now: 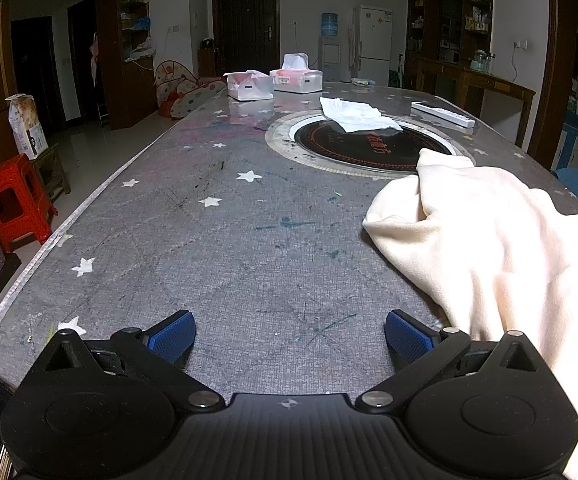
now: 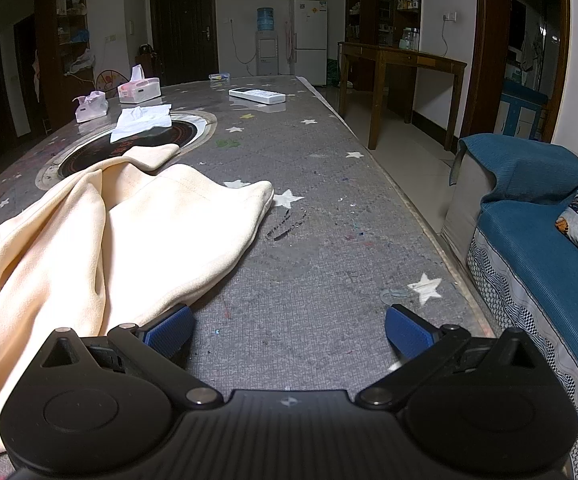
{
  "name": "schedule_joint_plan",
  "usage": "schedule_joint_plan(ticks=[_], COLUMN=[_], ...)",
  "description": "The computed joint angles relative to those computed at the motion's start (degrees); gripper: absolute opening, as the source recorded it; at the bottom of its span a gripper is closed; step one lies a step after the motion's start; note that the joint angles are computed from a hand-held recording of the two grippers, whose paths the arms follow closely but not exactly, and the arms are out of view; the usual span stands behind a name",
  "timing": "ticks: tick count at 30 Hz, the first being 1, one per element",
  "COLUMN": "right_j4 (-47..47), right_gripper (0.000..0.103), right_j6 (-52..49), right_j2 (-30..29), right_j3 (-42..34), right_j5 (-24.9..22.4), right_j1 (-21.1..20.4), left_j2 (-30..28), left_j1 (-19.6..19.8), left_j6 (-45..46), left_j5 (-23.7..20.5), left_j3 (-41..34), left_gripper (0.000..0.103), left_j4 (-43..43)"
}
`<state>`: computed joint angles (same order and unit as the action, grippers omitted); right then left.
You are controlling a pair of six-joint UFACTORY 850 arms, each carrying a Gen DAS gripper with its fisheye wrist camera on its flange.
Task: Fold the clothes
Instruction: 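Move both grippers toward the crumpled cream shirt on the table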
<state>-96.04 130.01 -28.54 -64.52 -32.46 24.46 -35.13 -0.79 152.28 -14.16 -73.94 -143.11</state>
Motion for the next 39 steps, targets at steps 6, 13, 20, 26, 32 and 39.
schedule_joint_plan(ticks=[6,13,20,26,32,39], right_j4=[-0.96,-4.18,-7.28,-10.79,-12.8,-13.31], right_gripper=[0.103,0.103,0.103,0.103,0.103,0.103], right_j6=[1.02,1.73,3.22,6.68,10.6,12.93], right_j2=[0.64,3.61,7.14,10.69,13.05,13.94], right_j3=[0.72,4.2,8.3,11.54,13.57,14.51], right_j5=[0.59,2.09,-0.49,-1.6,-1.96,-2.08], right_j1=[-0.18,0.38,2.46,4.63,6.59,8.34], left_j2=[-0.1,1.43,5.17,8.47,11.28,14.1], left_j1=[-0.15,-0.77,-1.63,-1.66,-1.84,-1.71], left_j6=[1.69,6.19,16.08,12.59,16.28,17.15], left_j5=[0.23,1.73,2.65,3.78,3.14,2.27], left_j3=[-0.13,1.49,5.96,9.4,12.32,14.99], left_gripper=[0.103,0.103,0.103,0.103,0.103,0.103], left_j4=[-1.52,-6.6,-14.8,-12.42,-16.49,-17.62])
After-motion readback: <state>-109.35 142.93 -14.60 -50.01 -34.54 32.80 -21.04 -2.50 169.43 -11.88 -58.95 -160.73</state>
